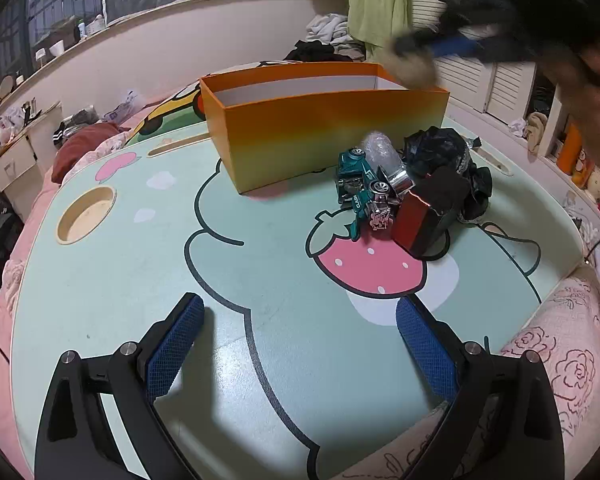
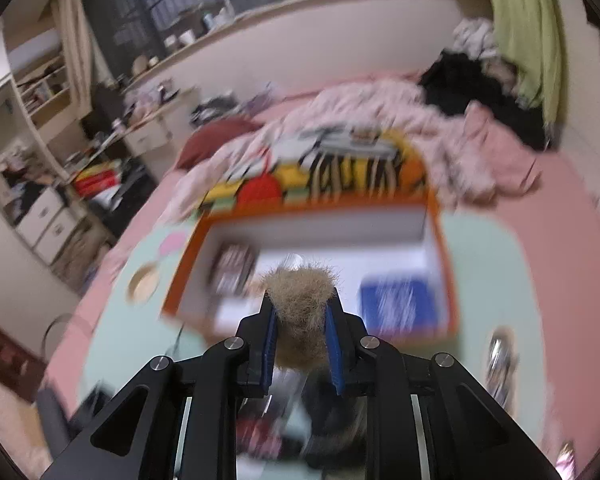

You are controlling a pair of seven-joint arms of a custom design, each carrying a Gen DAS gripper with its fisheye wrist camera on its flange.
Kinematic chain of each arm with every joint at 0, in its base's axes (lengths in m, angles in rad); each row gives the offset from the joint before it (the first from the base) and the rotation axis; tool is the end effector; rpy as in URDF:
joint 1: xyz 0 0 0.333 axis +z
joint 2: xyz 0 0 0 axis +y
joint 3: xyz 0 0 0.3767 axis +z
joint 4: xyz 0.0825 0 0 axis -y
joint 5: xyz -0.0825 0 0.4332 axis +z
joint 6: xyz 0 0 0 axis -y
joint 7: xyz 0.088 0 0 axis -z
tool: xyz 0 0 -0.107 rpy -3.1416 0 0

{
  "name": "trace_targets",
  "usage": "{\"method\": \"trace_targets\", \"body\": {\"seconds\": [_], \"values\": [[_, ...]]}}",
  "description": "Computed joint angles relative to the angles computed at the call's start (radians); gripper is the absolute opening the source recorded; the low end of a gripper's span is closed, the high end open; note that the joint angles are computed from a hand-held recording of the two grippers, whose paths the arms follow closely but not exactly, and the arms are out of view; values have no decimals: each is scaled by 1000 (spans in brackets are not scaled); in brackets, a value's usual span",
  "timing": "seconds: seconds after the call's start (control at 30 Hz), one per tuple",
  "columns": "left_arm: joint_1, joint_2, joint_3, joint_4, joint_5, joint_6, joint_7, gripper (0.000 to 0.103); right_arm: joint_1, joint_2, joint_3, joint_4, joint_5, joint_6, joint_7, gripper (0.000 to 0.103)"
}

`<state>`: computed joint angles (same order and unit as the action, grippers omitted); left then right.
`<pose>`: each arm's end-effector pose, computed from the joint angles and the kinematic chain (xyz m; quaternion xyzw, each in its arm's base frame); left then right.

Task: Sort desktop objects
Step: 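Grasp the brown fluffy pompom from the box with right tool, then drop the brown pompom onto the pile on the table, open right tool, then grasp the small figurine in the box with left tool and lift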

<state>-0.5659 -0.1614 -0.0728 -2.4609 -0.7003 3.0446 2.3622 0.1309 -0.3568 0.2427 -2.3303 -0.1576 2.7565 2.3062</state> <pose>0.4499 -0.2733 0.4590 -0.3652 0.8521 -0.3375 0.1632 0.4738 0.2087 0.6002 -0.5771 0.7204 -0.1791 0.3406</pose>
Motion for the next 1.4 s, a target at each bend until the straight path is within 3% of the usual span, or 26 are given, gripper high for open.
{"method": "trace_targets", "body": {"seconds": [0.13, 0.2, 0.23, 0.3, 0.33, 0.4, 0.53, 0.6, 0.7, 0.8, 1.0, 1.07, 1.1, 1.17, 1.2, 1.27, 1.4], "values": [[0, -1, 0, -1, -2, 0, 2, 97, 11, 9, 6, -30, 13, -5, 20, 26], [-1, 0, 0, 1, -5, 0, 4, 97, 9, 17, 4, -52, 8, 63, 26, 33], [0, -1, 0, 0, -5, -1, 5, 97, -19, 6, 29, -70, -20, 101, 66, 36], [0, 0, 0, 0, -5, 0, 5, 97, -137, -57, 143, -110, -132, 136, 204, 55], [0, -1, 0, -1, -5, 0, 5, 97, -193, -99, 204, -131, -182, 137, 265, 60], [1, -1, -1, 0, -5, 0, 5, 97, -248, -185, 292, -174, -239, 95, 333, 64], [1, -1, 0, -1, -6, 0, 6, 97, -171, -240, 319, -238, -236, -24, 355, 66], [0, -1, 0, -1, -6, 0, 7, 97, -136, -222, 323, -261, -232, -43, 374, 81], [4, 1, -4, -2, 8, 6, -6, 97, -201, -192, 410, -239, -366, -75, 447, 87], [1, 1, -2, -4, 4, 10, -9, 97, -158, -169, 354, -241, -376, -74, 464, 95], [-18, -7, 13, -10, 2, 21, -19, 94, -103, -156, 303, -244, -442, -91, 521, 96], [-46, -20, 43, -1, -44, 9, 21, 75, -88, -154, 288, -248, -459, -90, 535, 96], [-42, -28, 44, 11, -41, -17, 25, 71, -81, -150, 283, -244, -465, -95, 540, 96], [-28, -40, 37, 43, -30, -44, 41, 51, -70, -143, 277, -240, -478, -101, 555, 96], [-13, -41, 24, 71, -5, -42, 31, 47, -63, -142, 272, -241, -485, -103, 561, 96], [18, -28, 7, 136, 45, -87, -10, 36, -50, -140, 259, -240, -494, -107, 564, 96], [107, 99, -39, 395, 175, -341, -135, 35, -33, -137, 244, -239, -508, -113, 576, 96]]}}
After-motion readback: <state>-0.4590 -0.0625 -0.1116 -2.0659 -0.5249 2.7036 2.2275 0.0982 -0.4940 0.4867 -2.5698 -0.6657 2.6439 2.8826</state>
